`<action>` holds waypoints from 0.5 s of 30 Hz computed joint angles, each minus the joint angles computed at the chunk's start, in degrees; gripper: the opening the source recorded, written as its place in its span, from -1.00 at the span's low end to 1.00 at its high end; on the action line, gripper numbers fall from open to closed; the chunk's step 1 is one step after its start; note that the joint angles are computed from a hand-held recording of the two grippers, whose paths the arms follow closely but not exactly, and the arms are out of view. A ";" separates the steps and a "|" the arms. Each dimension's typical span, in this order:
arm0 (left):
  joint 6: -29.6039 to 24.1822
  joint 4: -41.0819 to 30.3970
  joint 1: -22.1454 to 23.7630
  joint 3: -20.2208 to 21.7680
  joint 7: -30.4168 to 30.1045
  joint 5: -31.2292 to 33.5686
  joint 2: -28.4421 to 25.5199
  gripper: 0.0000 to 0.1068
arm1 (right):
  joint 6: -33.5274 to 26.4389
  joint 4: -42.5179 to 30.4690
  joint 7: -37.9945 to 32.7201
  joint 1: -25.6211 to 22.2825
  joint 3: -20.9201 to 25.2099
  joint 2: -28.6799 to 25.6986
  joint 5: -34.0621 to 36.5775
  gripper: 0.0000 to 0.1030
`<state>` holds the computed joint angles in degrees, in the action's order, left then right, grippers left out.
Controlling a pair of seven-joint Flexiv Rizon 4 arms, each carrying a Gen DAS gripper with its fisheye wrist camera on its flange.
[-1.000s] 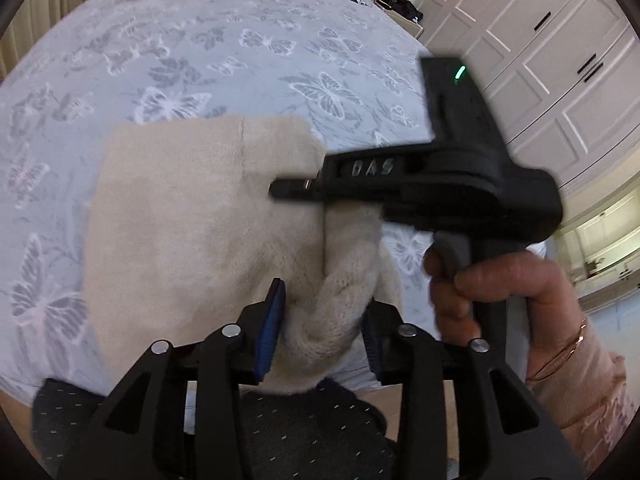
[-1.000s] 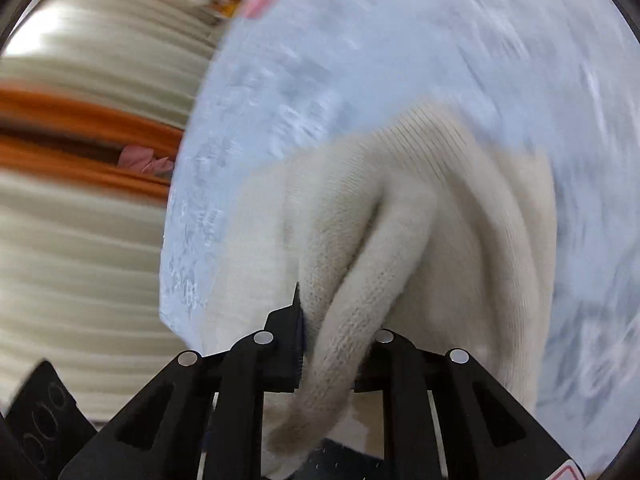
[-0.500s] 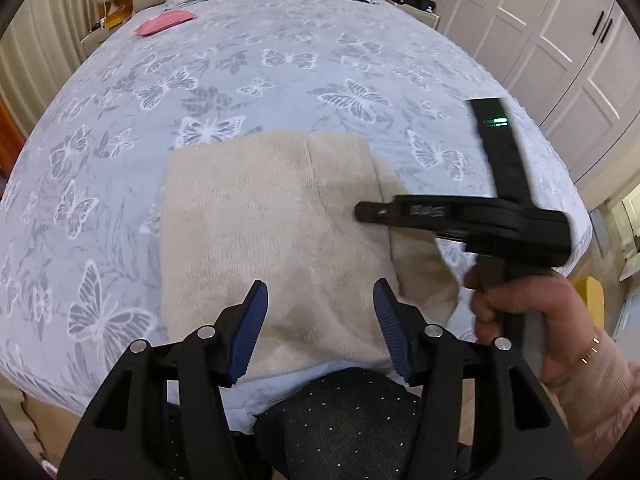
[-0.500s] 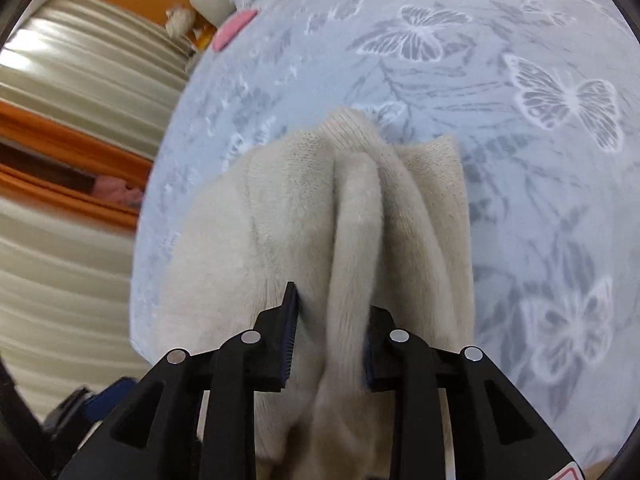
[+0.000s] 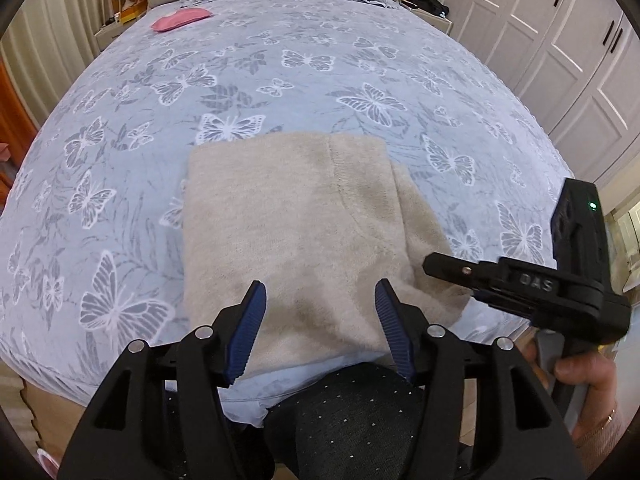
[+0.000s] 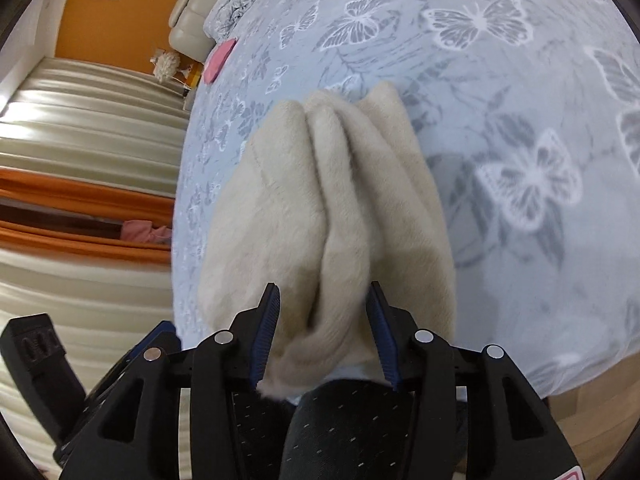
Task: Fold small clothes
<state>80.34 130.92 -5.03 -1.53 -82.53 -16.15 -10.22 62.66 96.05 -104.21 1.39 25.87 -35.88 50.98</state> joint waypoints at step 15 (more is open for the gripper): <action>4.68 9.27 1.70 -2.32 20.04 -37.48 4.55 0.18 | 0.09 -3.94 -8.84 1.06 3.70 1.78 3.30 -0.57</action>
<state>85.02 140.19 -3.33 -3.85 -62.48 -53.63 -5.67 62.75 92.11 -113.05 2.45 29.56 -34.10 54.28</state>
